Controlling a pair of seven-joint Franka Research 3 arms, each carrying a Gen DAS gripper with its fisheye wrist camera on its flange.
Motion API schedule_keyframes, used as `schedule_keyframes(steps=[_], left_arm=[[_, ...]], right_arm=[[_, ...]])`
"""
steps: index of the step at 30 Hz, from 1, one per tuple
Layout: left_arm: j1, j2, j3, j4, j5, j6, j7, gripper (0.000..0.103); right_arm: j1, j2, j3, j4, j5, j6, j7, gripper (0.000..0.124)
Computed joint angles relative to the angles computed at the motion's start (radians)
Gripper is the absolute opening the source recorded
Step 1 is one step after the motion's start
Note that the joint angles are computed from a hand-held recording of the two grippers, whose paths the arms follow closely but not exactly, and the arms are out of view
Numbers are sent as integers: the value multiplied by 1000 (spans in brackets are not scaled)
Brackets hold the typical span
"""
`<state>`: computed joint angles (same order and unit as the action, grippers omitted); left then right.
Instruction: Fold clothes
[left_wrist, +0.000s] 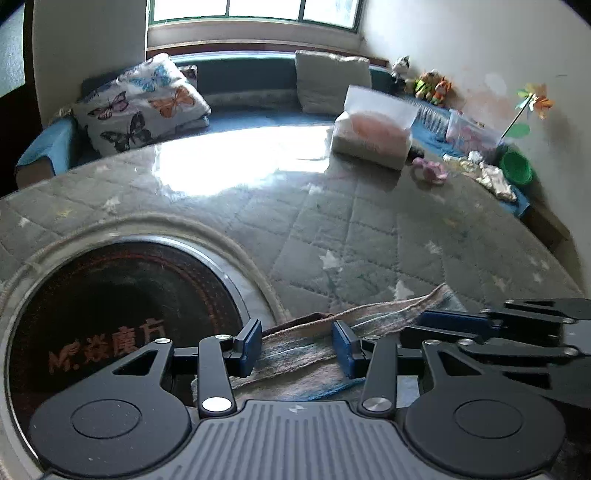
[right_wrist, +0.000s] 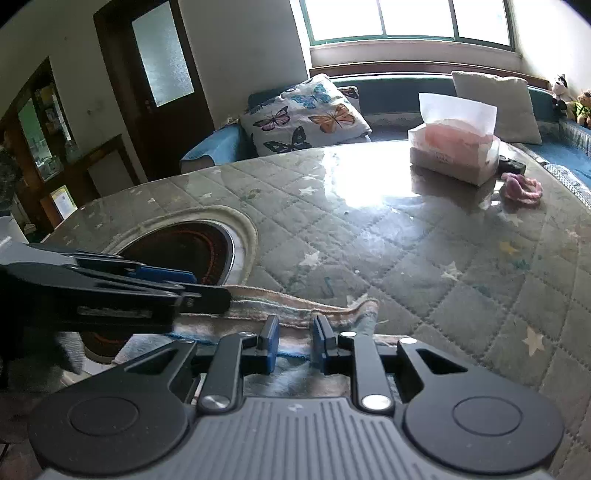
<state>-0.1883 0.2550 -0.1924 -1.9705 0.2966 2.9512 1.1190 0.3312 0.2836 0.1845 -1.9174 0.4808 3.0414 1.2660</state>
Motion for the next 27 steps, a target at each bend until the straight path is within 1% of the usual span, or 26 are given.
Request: schedule_keyframes(steps=[4,7,9,13,15,17,18,19,23,24,25,27], left_arm=[[12,22,-12,18,-28,-8,14,47],[3,15,-3,11,-19,-6,-1,47],[-1,1,2,-3,-10,1,-10,48],[-2,-41,6,-51,0,22,-36,59],[-5,-70,12,-86,15,40,-54,65],[-8,-102,18,-125,33,59,-76,73],[-7,-117,18,-144,37,70,-84,75],[-6,-134,20,-163,46,80,-95,79],[-20,-190,54,-225,175,115,-234,94],[-20,-201,59,-234,219,118,-279,97],[-18,-213,63,-244,266,117,-327,102],[-4,-234,57,-263,330,118,-391,103]], right_arm=[[-11,3,9,-2,14,-2,-17,21],[-17,-1,17,-6,28,-2,-34,22],[-21,-10,25,-14,40,5,-48,28],[-45,-37,61,-38,96,8,-120,31],[-54,-55,80,-57,135,9,-172,37],[-53,-75,88,-80,170,10,-223,37],[-48,-86,88,-93,183,11,-245,38],[-41,-99,85,-108,193,13,-263,38],[-11,-153,72,-173,236,21,-331,42],[-4,-167,70,-187,255,19,-351,43],[4,-180,65,-202,271,15,-367,44],[27,-206,51,-236,286,16,-385,44]])
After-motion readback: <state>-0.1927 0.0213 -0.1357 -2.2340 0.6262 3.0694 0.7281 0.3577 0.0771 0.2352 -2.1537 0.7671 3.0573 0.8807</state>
